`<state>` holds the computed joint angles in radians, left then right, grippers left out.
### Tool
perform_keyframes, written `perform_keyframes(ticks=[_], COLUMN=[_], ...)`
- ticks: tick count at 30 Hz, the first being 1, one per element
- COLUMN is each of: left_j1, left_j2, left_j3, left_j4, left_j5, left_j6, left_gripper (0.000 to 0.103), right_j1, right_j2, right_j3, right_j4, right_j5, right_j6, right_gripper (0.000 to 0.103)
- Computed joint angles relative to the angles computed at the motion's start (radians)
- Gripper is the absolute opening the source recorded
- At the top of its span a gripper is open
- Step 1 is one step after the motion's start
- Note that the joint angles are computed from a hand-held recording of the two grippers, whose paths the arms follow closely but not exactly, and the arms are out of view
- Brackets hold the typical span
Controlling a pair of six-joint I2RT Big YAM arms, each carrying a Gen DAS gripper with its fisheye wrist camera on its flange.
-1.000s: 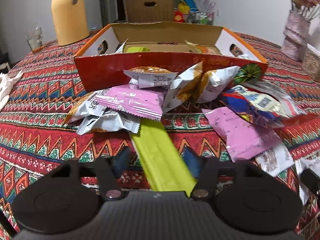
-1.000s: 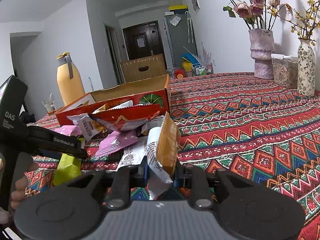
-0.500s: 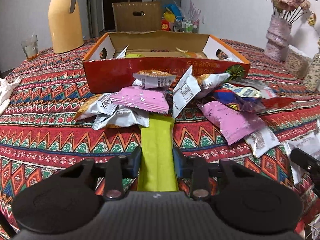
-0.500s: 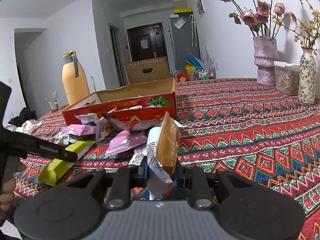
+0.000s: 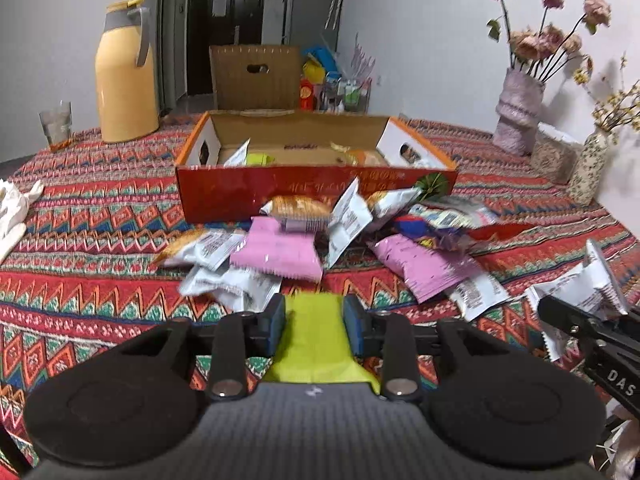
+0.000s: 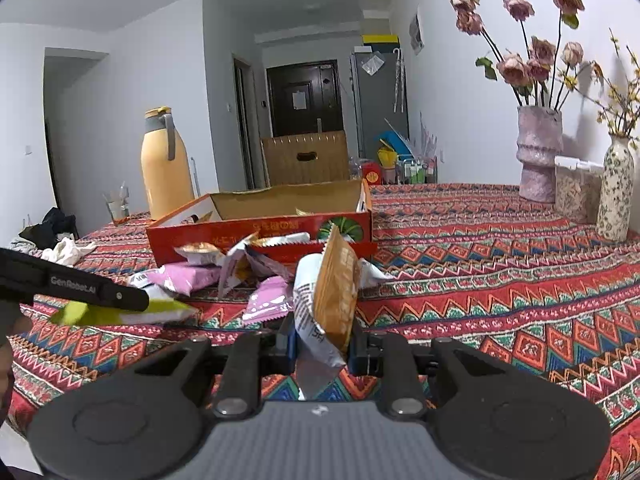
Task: Organize snacks
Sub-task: 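Grasp the lime-green bar with the left tool while the right tool holds the tan packet, then carry the lime-green bar and tan packet into the box and open both tools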
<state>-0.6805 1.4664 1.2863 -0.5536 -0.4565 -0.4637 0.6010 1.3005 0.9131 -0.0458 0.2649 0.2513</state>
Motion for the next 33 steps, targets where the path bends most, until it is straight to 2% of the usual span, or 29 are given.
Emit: perform_keyframes(ticks=[1,4,9,10,12,13,14,19,21,22,23,26,33], left_j1=[0.002,0.002,0.019,0.022,0.023,0.02,0.017,0.019,0.019,0.019,0.012,0.007,-0.005], left_j2=[-0.007,-0.011,0.007,0.01,0.012,0.015,0.016,0.035,0.051,0.06,0.064,0.057,0.007], left_j3=[-0.002,-0.003,0.002,0.001,-0.005,-0.005,-0.008,-0.006,0.001,0.004,0.003,-0.006,-0.029], left_j4=[0.004,0.006,-0.044,-0.052,-0.061,-0.067,-0.069,-0.086,-0.099,-0.106,-0.101,-0.09,-0.049], left_j5=[0.011,0.01,0.059,0.074,0.079,0.066,0.052,0.067,0.073,0.075,0.046,0.04,0.017], left_j6=[0.007,0.008,-0.023,-0.028,-0.031,-0.034,-0.035,-0.035,-0.035,-0.034,-0.024,-0.013,-0.003], left_gripper=[0.006,0.007,0.01,0.014,0.034,0.052,0.059,0.059,0.056,0.049,0.042,0.036,0.034], right_j1=[0.003,0.01,0.02,0.021,0.021,0.021,0.02,0.023,0.026,0.027,0.028,0.034,0.039], right_j2=[-0.001,0.0,0.004,0.005,0.004,0.004,0.004,0.007,0.006,0.006,0.004,-0.001,-0.016], right_j3=[0.002,0.009,0.014,0.014,0.012,0.012,0.011,0.005,0.0,-0.001,-0.003,-0.008,-0.01], right_j4=[0.0,-0.002,-0.011,-0.013,-0.016,-0.017,-0.018,-0.025,-0.026,-0.026,-0.026,-0.024,-0.016], right_j5=[0.003,0.007,0.008,0.009,0.009,0.008,0.007,0.0,-0.001,-0.002,-0.001,0.004,0.015], right_j6=[-0.005,-0.014,-0.017,-0.015,-0.014,-0.013,-0.012,-0.004,-0.002,-0.001,-0.001,0.0,-0.012], right_gripper=[0.022,0.022,0.022,0.022,0.022,0.022,0.022,0.022,0.022,0.022,0.022,0.022,0.022])
